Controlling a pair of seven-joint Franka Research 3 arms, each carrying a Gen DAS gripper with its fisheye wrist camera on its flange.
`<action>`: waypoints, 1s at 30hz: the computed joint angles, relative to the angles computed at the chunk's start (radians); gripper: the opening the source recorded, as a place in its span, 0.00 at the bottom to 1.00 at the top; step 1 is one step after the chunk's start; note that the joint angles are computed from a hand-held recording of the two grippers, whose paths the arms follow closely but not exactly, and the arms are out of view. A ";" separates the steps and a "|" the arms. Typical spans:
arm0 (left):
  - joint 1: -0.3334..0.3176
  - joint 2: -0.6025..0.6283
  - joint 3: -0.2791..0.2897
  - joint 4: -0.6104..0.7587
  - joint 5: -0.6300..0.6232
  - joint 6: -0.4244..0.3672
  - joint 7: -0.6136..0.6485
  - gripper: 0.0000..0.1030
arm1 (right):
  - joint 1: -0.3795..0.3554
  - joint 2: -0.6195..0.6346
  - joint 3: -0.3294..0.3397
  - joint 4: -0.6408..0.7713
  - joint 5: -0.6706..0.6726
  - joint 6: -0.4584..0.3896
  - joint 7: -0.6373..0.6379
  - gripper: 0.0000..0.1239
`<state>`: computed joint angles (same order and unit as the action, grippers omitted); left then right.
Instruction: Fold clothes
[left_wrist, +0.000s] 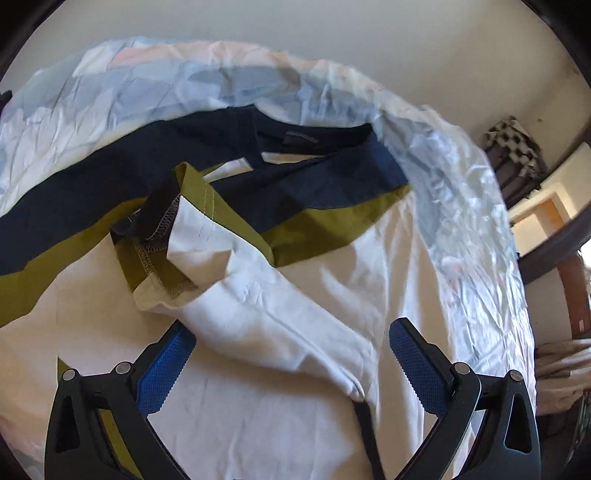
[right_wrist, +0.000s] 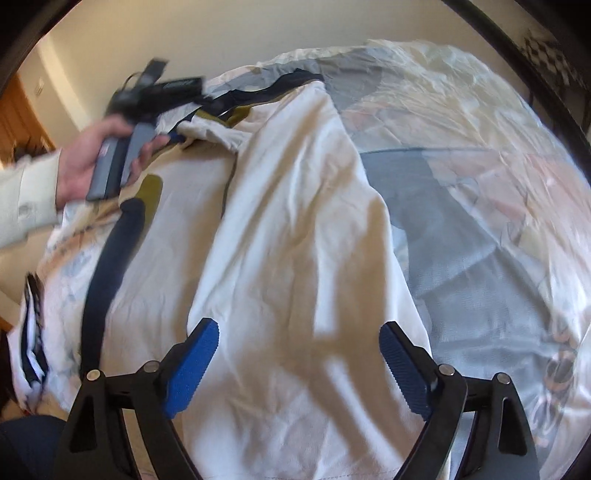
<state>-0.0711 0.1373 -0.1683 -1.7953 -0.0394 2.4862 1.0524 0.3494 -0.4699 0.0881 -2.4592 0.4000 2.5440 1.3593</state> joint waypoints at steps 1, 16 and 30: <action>-0.009 0.041 0.012 0.066 0.045 -0.080 -0.070 1.00 | -0.001 0.008 0.000 0.004 -0.002 -0.001 0.001 0.73; -0.006 0.015 0.031 0.069 0.164 -0.310 -0.390 0.38 | -0.006 0.096 0.001 0.051 0.001 -0.007 0.030 0.73; 0.016 -0.090 0.033 -0.030 0.085 -0.368 -0.435 0.17 | -0.009 0.118 0.000 0.056 -0.008 -0.001 0.027 0.73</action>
